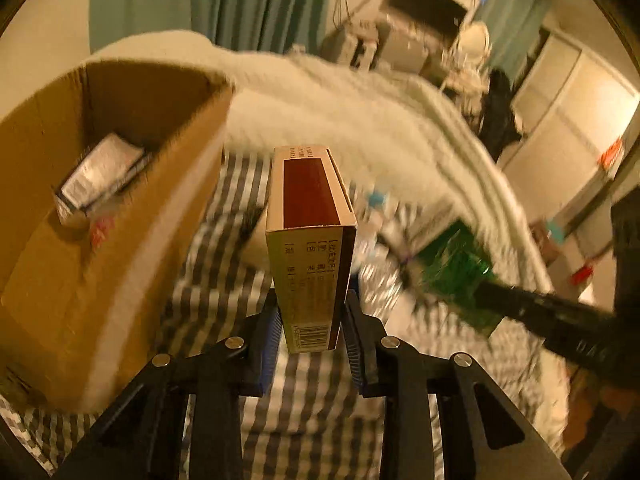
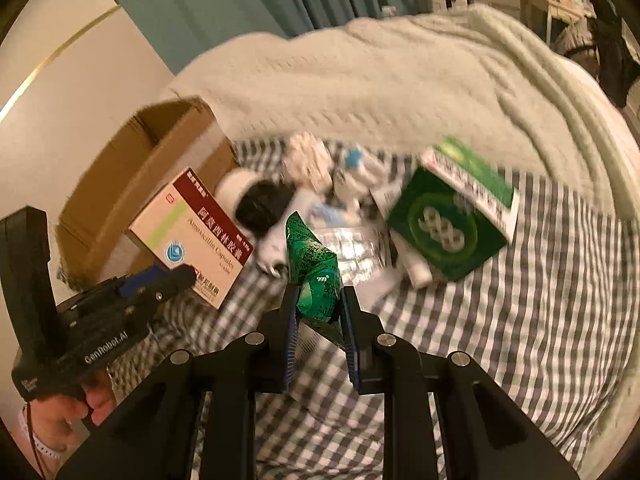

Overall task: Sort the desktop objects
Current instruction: 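Lift and carry the Amoxicillin box and green packet toward the cardboard box, then open the left tool over the box while the right tool releases the green packet inside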

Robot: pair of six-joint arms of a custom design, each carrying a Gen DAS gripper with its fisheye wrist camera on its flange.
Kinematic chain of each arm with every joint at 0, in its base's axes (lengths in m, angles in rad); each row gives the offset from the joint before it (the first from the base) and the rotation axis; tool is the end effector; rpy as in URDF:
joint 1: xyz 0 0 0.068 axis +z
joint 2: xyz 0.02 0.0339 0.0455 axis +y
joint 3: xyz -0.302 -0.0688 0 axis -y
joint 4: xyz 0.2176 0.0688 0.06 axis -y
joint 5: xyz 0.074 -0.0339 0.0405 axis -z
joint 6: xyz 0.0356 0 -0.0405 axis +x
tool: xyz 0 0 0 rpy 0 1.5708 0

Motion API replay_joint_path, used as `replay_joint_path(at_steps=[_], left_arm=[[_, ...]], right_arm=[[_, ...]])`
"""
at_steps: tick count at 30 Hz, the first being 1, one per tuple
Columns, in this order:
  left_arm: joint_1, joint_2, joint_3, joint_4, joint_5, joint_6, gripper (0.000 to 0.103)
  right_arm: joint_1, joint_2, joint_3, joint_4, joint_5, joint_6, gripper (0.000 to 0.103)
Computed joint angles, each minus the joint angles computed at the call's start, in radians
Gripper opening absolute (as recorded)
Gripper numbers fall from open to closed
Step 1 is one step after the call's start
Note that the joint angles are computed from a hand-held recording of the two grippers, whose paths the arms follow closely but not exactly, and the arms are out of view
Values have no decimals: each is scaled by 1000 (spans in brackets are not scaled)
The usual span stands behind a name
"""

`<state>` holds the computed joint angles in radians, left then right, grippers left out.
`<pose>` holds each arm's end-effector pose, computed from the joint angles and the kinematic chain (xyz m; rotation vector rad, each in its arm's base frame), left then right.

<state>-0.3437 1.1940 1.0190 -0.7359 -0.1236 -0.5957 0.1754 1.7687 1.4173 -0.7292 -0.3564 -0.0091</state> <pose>0.1904 -0.0635 0.3291 -0.3650 2.4618 -0.2484 0.3473 0.0742 0.2963 -0.3610 2.6133 0.5278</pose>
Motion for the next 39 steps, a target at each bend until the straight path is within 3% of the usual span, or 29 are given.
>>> replay_joint_path(at_steps=[5,13,18,22,26,31,33,34,35,39], left_arm=[[82,-26,138,-63,6,21,30],[443,-45,341,-232,132,189,30],[773,-56,336,-274,298,365,30],[933,-40,305,-273,370,476,30],[1024,-13,272,-249,425,530,30],[1020,5,253,-189,413,525,31],[997,10,260,-182,387,505,39],[988,18,268,-184,384,491,46],[985,24,272,-184,384,481,59],[932,17,273,-170,334,435,68]], right_arm=[[18,-28,115,-12,-38,81,19],[125,-32,256,3,-87,262,19],[245,0,295,34,-74,324,19],[334,63,347,64,-74,372,19],[403,148,426,92,-79,423,19],[447,215,467,130,-80,469,22],[451,212,432,174,-90,506,30],[440,212,422,181,-110,515,41],[437,213,422,179,-103,514,44],[413,194,423,141,-63,444,44]])
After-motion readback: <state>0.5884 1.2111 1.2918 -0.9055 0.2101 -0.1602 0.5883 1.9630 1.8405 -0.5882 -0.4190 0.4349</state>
